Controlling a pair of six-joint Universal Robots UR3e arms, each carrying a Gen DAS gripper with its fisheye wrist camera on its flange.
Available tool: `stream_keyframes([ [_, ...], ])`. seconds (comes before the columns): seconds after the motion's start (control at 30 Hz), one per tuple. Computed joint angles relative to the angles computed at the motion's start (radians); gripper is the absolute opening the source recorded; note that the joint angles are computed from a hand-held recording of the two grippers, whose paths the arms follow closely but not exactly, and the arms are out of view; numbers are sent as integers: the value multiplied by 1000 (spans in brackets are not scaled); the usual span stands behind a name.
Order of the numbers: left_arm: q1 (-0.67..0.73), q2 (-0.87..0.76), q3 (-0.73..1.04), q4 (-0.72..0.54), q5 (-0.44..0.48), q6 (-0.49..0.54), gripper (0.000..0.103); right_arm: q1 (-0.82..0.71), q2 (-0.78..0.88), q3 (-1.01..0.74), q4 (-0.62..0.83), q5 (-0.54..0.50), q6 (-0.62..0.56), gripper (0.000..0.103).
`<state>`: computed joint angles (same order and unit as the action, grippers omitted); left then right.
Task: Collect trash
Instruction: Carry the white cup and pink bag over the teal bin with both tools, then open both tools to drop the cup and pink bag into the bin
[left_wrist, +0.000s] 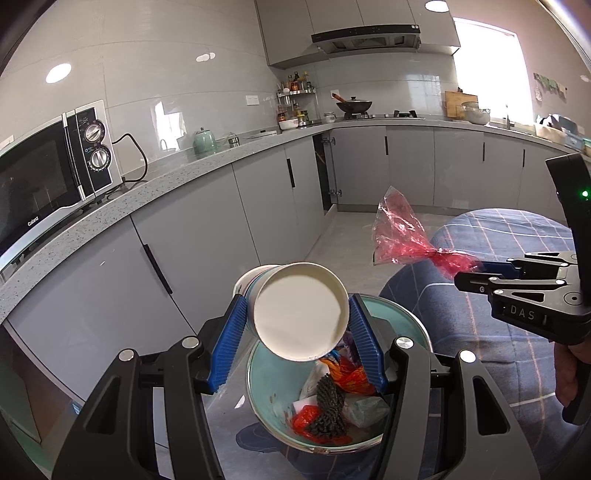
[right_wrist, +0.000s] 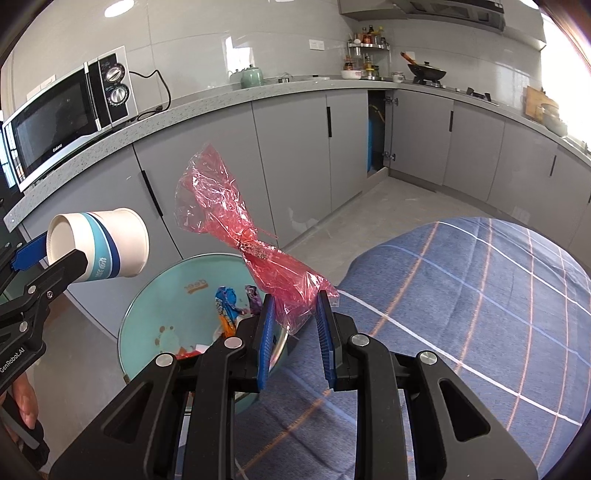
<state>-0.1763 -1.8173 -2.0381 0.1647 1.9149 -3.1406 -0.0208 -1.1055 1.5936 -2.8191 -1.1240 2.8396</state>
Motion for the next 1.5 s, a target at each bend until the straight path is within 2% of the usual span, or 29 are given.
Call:
stream_keyframes([
  [1.5,98,57,-100,55,-40,0,57,130,109,-159,53,-59,16,23],
])
